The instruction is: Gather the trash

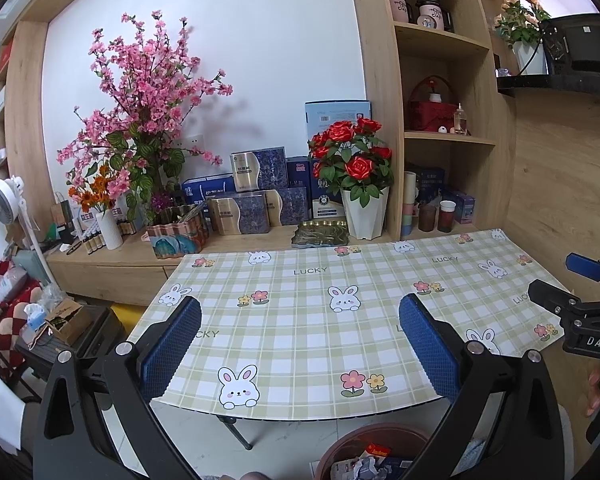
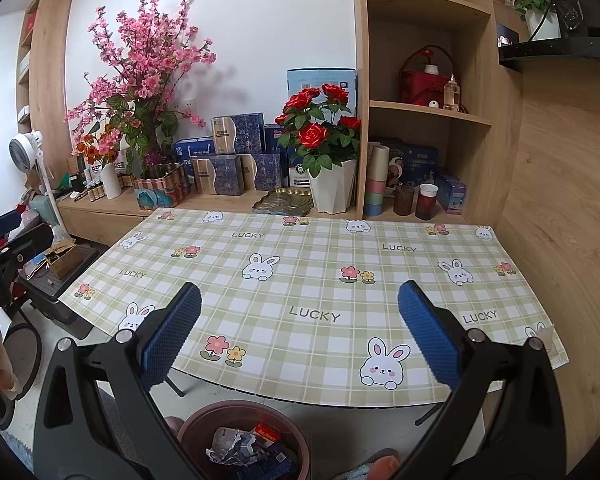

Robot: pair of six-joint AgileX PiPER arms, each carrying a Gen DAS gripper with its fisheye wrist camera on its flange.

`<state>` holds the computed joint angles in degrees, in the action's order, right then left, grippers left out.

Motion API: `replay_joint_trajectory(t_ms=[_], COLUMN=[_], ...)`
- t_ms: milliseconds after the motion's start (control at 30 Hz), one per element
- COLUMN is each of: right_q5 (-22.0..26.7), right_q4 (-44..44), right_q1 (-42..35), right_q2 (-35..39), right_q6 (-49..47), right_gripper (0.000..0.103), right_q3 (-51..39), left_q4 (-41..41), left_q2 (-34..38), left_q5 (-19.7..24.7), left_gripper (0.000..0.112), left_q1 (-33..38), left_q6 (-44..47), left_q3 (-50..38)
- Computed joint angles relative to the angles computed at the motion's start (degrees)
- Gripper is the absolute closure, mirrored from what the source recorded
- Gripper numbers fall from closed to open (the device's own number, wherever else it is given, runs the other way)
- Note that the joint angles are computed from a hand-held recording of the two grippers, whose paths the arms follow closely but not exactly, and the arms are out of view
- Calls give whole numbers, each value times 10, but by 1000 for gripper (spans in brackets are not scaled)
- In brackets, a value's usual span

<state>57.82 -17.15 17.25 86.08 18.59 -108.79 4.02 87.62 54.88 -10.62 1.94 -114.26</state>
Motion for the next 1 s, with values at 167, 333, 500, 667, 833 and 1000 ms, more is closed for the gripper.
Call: replay_joint_trajectory(t_ms=[167,333,500,667,833,1000], right_q5=[-4,-3,0,-4,11,13], right_q4=[-7,-51,-100,-90,-126,-131], right_q1=[5,29,48,38,48,49], right_q2=[-3,-6,-5,-5,-6,-10], right_q6=[7,26,44,48,81,89], right_gripper=[6,6,6,6,6,6], right_q3=[5,4,-3,-15,-14,-5], left_q4=[10,5,-1,27,-6,-25], left_q2=[0,7,13,11,22,29], left_q5=[4,10,19,12,34,45], left_gripper=[15,15,15,15,15,15], left_q1=[-1,6,16,6,17,25], left_q6=[-11,-13,-19,-24,-2,4], left_q3=[-1,-16,-38,-41,-64,-80])
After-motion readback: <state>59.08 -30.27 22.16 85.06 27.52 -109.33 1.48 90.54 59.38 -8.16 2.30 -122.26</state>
